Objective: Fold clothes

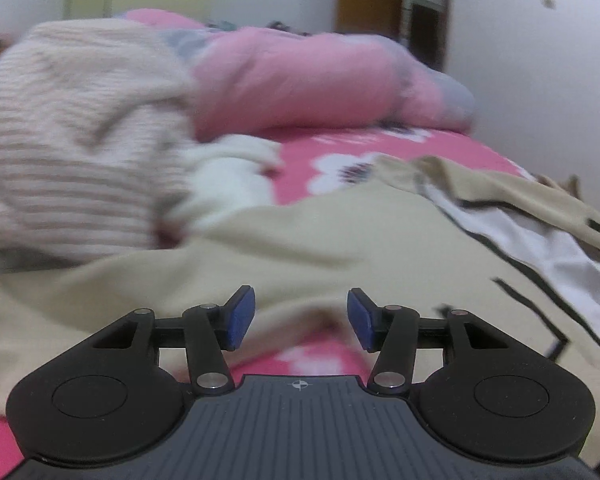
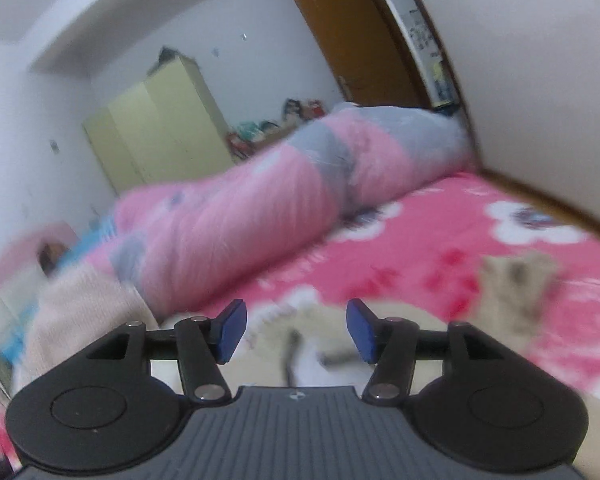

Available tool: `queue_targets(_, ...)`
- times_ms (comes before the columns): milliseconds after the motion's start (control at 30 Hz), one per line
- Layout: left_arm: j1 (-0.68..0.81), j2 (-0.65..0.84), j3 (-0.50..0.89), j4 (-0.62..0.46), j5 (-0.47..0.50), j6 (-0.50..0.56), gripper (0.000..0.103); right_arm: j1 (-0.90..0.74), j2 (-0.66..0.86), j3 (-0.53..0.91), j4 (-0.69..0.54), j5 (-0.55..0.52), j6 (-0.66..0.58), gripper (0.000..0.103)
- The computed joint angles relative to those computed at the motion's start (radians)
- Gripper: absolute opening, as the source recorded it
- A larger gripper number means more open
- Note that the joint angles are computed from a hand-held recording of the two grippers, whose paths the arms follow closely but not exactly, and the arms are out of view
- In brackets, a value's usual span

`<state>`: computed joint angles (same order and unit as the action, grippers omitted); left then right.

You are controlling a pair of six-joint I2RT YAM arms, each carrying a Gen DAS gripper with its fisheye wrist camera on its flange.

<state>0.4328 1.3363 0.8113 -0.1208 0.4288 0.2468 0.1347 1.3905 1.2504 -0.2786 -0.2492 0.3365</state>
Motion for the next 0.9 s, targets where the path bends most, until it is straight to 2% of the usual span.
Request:
queue_targets(100, -0.1, 0.006, 0.001, -0.012, -0.032, 0.047, 0.051, 0.074, -0.209, -0.239, -0.035, 0.196, -0.077, 0.058)
queue_targets(200, -0.198, 0.02, 0.0, -0.009, -0.08, 0.08, 0.051, 0.134, -0.33, -0.425, -0.056, 0.365, -0.079, 0.058)
queue_targets(433, -0.367, 0.062, -0.012, 0.004, -0.144, 0.056, 0.051, 0.163, -0.466, -0.645, -0.063, 0.525, -0.014, 0.056)
queue_targets(467, -0.38, 0.064, -0.018, 0.01, -0.154, 0.051, 0.051, 0.151, -0.491, -0.67, -0.063, 0.502, 0.012, 0.056)
queue_targets(600, -0.419, 0.077, -0.034, 0.027, -0.198, 0.029, 0.051, -0.024, -0.609, -0.787, -0.028, 0.203, 0.189, 0.056)
queue_targets(733, -0.428, 0.106, -0.037, 0.035, -0.223, 0.011, 0.051, -0.219, -0.643, -0.942, 0.101, -0.008, 0.398, 0.056)
queue_targets(800, -0.427, 0.12, -0.037, 0.039, -0.222, 0.006, 0.052, -0.261, -0.612, -0.999, 0.219, -0.051, 0.458, 0.057)
queue_targets(900, -0.43, 0.127, -0.034, 0.04, -0.226, 0.007, 0.053, -0.268, -0.564, -1.029, 0.367, -0.051, 0.483, 0.057)
